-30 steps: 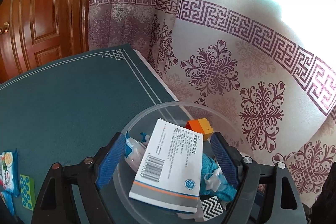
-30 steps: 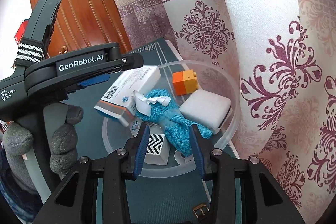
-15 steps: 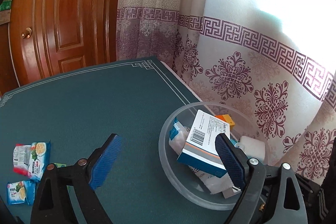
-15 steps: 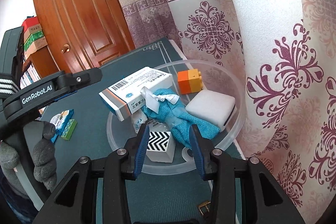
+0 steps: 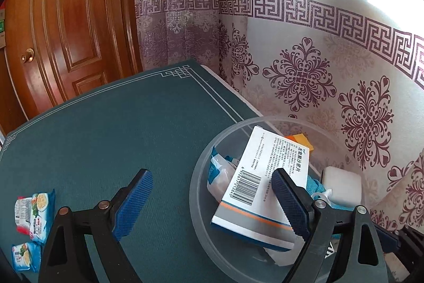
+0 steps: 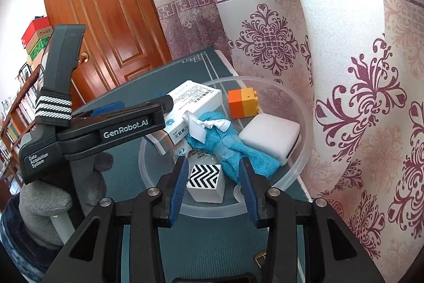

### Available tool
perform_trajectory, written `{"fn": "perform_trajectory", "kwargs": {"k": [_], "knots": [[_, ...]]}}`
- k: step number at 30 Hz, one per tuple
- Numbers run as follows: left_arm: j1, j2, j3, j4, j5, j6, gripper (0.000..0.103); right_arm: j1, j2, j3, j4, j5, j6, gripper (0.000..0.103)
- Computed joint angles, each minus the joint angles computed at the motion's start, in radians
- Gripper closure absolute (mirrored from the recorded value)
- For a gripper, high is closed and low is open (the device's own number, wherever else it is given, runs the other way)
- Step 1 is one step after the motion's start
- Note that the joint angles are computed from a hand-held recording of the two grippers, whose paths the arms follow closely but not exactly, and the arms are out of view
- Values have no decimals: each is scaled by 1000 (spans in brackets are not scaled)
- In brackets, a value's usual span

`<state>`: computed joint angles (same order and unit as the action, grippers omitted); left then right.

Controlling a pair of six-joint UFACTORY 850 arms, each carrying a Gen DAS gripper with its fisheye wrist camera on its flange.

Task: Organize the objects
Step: 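Lower the white medicine box into the clear bowl and open the left tool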

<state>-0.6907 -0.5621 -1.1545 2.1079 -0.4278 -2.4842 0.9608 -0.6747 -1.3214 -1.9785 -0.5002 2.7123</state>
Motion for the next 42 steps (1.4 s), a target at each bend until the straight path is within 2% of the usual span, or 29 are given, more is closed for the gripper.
{"fn": "perform_trajectory", "kwargs": {"k": [3, 9, 15, 24, 37, 42], "knots": [[14, 44, 58, 126, 7, -156, 9, 3, 3, 2, 11, -7, -10, 62], [21, 111, 152, 204, -30, -239, 9, 6, -7, -9, 25, 9, -25, 62], [2, 107, 170, 164, -57, -152, 9, 13, -12, -20, 42, 15, -52, 62], [-4, 19, 41, -19, -42, 42, 9, 18, -11, -22, 79, 7, -80, 62], [18, 114, 167, 89, -28, -118, 6, 30, -21, -47, 105, 22, -113, 61], [39, 172, 235, 91, -42, -160, 1, 42, -33, -77, 120, 33, -140, 56]]}}
